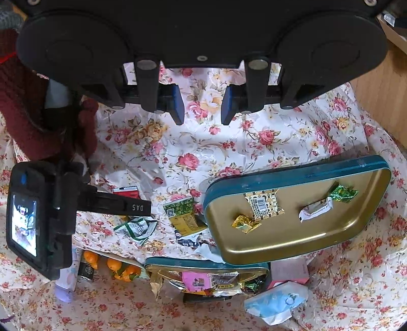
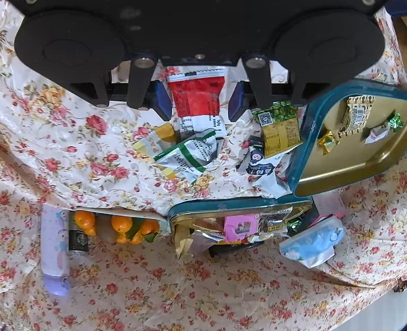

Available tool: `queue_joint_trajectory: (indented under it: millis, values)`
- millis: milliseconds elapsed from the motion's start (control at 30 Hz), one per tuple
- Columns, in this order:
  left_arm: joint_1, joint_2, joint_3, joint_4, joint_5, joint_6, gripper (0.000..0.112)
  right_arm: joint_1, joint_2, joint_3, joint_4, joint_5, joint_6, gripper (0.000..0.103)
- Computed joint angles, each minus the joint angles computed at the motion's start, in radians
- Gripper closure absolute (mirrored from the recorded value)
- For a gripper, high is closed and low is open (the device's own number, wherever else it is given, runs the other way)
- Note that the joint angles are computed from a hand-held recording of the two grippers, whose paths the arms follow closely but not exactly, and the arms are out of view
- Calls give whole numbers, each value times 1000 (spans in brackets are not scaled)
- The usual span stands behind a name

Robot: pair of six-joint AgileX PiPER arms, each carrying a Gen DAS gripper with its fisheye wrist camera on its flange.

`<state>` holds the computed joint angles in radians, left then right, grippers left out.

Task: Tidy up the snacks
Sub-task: 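Lower the left tool onto the green-and-white packet while the right tool holds the red packet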

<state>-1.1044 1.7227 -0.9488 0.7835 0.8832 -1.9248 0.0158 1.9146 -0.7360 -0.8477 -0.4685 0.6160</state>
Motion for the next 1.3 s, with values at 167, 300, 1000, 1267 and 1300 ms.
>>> queue_joint_trajectory:
  millis: [167,300,1000,1267,1300]
  values:
    - [14,4,-6,-3,-7,0,72,6,19,0,50,-8,-61,51]
    - [33,3,-9,8,-10,8,72,12,26,1,86,-16,-116,50]
    - [260,120,-195,98,-166,132,72,-79,-2,180,573,-184,-646,66]
    - [333,205,-330,19,-261,262,72,-81,57,213,641,-309,-694,65]
    - [346,217,-349,-6,-276,289,72,-70,66,216,663,-326,-714,64]
